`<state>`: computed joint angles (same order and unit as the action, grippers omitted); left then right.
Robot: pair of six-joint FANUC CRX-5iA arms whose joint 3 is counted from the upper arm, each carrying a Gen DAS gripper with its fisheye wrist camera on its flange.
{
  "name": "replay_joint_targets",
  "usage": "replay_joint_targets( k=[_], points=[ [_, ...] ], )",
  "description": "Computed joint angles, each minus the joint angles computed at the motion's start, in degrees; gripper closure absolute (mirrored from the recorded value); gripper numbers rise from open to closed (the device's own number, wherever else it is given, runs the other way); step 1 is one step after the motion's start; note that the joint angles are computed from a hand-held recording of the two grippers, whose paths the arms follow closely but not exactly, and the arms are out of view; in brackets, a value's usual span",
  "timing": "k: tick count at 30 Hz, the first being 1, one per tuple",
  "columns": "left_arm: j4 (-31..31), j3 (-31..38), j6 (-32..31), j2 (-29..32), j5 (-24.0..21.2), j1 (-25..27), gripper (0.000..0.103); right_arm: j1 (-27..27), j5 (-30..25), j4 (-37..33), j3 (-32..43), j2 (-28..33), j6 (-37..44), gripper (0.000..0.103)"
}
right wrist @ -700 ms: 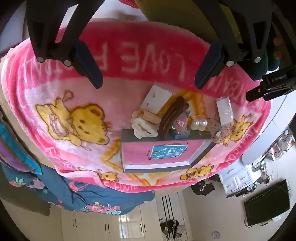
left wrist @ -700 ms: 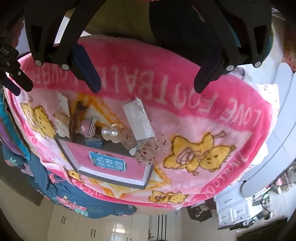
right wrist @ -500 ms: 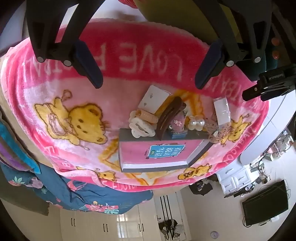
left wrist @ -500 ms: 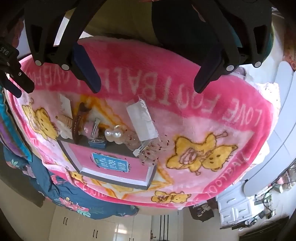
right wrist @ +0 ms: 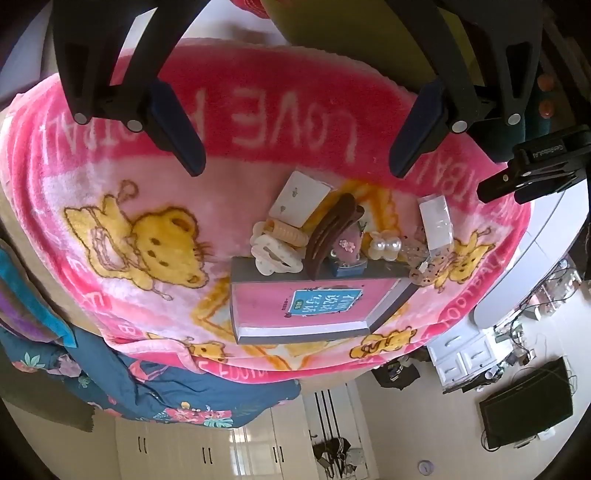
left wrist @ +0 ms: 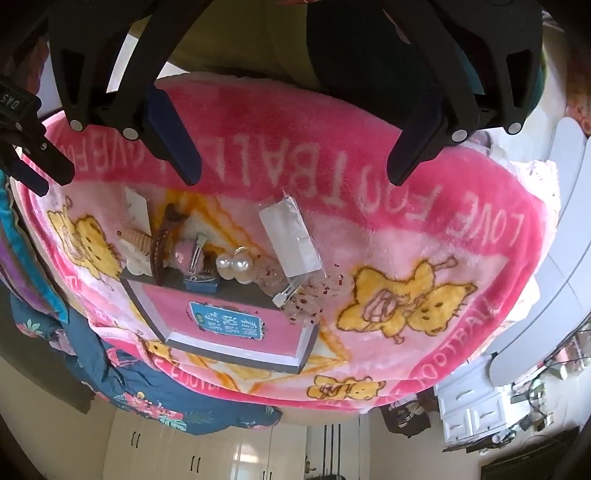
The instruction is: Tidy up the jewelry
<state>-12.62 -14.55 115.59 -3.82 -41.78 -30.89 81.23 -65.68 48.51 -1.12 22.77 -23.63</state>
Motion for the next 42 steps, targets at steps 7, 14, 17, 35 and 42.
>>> replay_joint_targets(
  k=[7, 14, 17, 35, 42],
  points=[
    [-0.3, 0.2, 0.3, -0.1, -0.2, -0.2, 0.009, -0.1, 0.5, 0.0, -0.1, -0.2, 0.1, 0.004],
    [-0.4, 0.2, 0.6, -0.1, -0.1, -0.3, 0.009, -0.1, 1.1, 0.1, -0.2, -0.2, 0.4, 0.004],
    [-0.3, 0.2, 0.5, -0.1, -0.1, -0.3, 0.009, -0.1, 1.4, 0.1, -0.3, -0.3, 0.4, 0.004],
    [-0.8, 1.2, 0.8, 0.2, -0.8, -0.7, 0.009, 0.0, 1.3, 0.3, 0.1, 0.0, 0.8, 0.004],
    [-1.0, 1.4, 1.0, 0.2, -1.0, -0.9, 0.009, -0.1, 1.4, 0.4, 0.2, 0.0, 0.7, 0.004]
  ],
)
